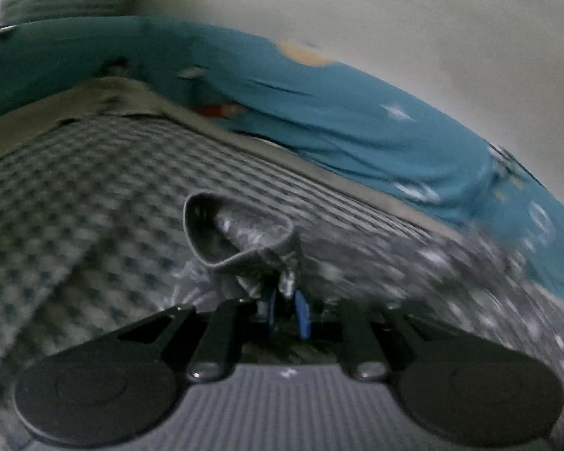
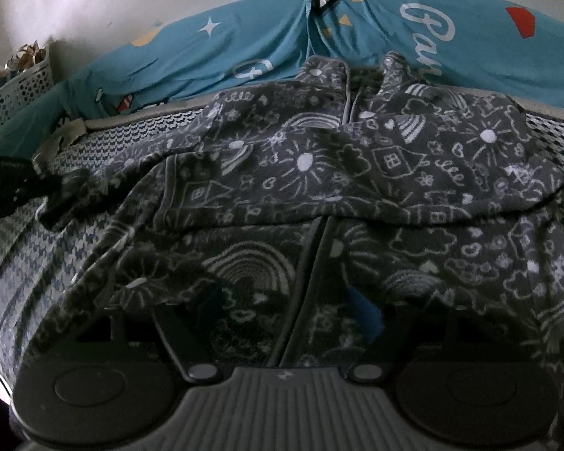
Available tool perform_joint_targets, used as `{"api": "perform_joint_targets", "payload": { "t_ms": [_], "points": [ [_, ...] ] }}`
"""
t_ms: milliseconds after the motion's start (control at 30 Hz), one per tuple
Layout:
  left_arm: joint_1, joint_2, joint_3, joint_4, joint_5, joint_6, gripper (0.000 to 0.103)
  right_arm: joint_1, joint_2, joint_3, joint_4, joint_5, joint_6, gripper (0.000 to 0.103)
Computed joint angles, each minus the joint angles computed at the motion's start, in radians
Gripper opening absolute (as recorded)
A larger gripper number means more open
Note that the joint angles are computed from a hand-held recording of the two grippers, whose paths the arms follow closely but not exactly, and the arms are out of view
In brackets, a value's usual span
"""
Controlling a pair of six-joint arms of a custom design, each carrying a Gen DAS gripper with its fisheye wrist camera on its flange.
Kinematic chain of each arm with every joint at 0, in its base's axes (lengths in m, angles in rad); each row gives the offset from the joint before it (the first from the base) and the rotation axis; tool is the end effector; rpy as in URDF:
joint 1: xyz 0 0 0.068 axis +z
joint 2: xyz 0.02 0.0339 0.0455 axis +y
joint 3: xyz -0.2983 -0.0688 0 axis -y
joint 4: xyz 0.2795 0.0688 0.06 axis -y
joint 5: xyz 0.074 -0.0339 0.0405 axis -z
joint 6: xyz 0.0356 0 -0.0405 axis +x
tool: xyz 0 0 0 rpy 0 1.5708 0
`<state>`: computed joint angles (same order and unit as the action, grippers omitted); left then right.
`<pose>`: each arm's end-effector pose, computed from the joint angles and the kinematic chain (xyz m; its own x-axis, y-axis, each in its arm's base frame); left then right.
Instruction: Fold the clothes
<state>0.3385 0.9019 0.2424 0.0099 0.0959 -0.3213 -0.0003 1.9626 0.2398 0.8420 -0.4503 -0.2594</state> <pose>0.1707 0.0565 0.1575 -0.4597 -0.4951 -0.7373 -0.4256 0.8515 -0.3064 0.2184 0.0154 0.0220 -0.6745 -0.2307 -0.7013 -0.4653 0.8703 0.1612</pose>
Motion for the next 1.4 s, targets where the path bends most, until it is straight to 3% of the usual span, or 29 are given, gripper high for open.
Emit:
{"api": "perform_joint_targets", "payload": {
  "t_ms": [233, 300, 467, 567, 800, 867, 1100, 1400],
  "points": [
    [-0.173, -0.050, -0.017, -0.062, 0.122, 0.014, 0.012, -0.003, 0.000, 0.005, -0.009, -0.006, 0.006, 0.078],
    [-0.242, -0.047, -0.016, -0.065, 0.125, 0.026, 0.018, -0.008, -0.005, 0.009, -0.017, -0.013, 0.015, 0.078],
    [-0.351, -0.096, -0.007, -0.089, 0.107, 0.041, 0.055, -0.048, -0.026, 0.026, -0.056, -0.063, 0.063, 0.077],
    [-0.399, -0.178, 0.001, -0.144, 0.039, 0.041, 0.074, -0.080, -0.038, 0.032, -0.057, -0.097, 0.106, 0.077],
    [-0.376, -0.245, 0.048, -0.273, -0.053, 0.050, 0.086, -0.112, -0.055, 0.032, -0.041, -0.214, 0.161, 0.077],
    [-0.363, -0.230, 0.062, -0.287, -0.091, 0.051, 0.097, -0.111, -0.058, 0.026, -0.023, -0.248, 0.167, 0.077],
    [-0.214, -0.120, 0.103, -0.282, -0.115, 0.103, 0.100, -0.055, -0.047, 0.030, 0.021, -0.326, 0.198, 0.077],
    [-0.108, -0.064, 0.087, -0.211, -0.151, 0.032, 0.103, 0.105, 0.028, 0.106, 0.078, -0.320, 0.193, 0.077]
  ]
}}
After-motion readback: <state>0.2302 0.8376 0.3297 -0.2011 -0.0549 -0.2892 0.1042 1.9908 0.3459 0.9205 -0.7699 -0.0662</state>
